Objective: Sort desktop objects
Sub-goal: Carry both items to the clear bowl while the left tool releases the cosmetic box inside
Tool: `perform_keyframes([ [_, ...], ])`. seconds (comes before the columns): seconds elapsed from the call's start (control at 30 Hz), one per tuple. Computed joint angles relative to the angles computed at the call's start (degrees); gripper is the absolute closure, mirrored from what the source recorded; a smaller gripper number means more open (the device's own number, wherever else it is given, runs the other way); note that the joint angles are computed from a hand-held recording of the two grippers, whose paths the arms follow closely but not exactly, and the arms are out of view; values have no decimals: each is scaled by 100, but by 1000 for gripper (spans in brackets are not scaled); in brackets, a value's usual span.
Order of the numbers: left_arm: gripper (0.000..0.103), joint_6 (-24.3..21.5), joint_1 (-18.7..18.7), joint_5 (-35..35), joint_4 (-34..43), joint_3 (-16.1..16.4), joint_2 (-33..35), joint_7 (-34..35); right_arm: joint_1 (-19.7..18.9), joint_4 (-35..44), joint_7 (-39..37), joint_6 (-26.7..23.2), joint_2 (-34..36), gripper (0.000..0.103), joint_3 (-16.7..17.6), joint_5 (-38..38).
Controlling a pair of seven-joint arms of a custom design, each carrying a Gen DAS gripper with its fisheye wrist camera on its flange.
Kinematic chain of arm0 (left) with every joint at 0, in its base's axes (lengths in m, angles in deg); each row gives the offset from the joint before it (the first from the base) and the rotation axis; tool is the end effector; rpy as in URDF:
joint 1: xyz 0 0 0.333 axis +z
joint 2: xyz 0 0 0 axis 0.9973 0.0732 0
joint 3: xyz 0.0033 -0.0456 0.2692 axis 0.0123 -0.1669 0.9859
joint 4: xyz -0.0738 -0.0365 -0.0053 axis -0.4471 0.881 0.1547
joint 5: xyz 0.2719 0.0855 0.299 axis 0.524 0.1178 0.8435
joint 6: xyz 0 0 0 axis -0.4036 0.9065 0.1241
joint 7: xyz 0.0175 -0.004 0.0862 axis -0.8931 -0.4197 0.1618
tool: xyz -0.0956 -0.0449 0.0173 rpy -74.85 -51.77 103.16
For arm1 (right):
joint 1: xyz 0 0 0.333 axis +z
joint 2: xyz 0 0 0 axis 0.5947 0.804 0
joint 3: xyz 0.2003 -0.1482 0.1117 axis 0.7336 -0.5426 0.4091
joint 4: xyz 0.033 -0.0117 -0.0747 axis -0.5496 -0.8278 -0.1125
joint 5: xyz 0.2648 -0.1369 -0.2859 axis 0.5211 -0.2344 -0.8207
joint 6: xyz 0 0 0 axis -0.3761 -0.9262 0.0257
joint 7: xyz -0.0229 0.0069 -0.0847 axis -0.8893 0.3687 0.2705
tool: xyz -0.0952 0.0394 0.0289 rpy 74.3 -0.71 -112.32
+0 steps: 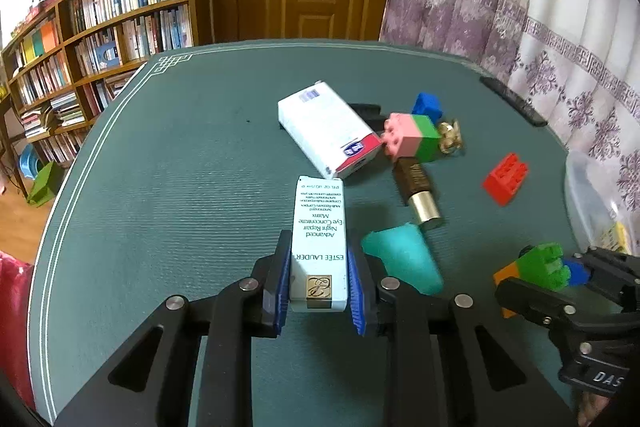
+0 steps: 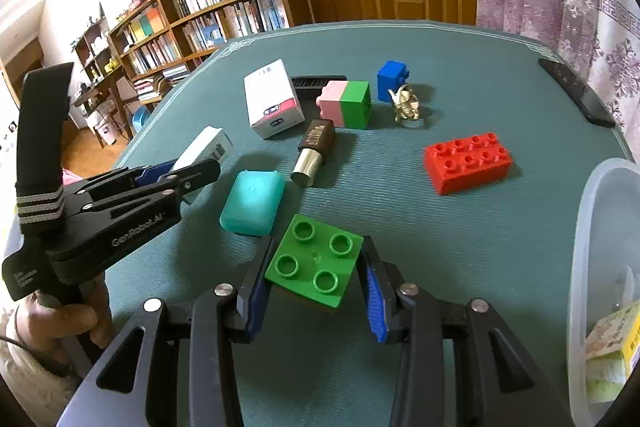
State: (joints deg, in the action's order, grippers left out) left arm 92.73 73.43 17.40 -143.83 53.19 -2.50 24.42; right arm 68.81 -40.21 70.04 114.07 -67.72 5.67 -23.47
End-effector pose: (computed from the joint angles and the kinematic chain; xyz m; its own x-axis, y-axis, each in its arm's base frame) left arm 0.5801 -0.2990 0.4779 -0.3047 -0.9498 0.0709 -0.6878 0.1679 -0.7062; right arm 0.4096 0.4384 0.4462 0.1505 -0.9698 -0.1921 -0.7596 0.0109 -0.6503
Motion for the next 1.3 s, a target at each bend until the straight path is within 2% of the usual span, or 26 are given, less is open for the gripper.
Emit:
perform_keyframes([
  [0.57,77,-181,-314,72,318,-169,75,1,-202,-772,678,27,-873,58,88,-322],
  [0.93,77,-361,-599,79,803,-347,380,219,-539,-1726,1221,-86,-2013,58,171,-506],
  [1.3,77,-672,-898,24,1472,-523,824,549,-871,-2640,1457,-332,-3253,58,190,-459],
])
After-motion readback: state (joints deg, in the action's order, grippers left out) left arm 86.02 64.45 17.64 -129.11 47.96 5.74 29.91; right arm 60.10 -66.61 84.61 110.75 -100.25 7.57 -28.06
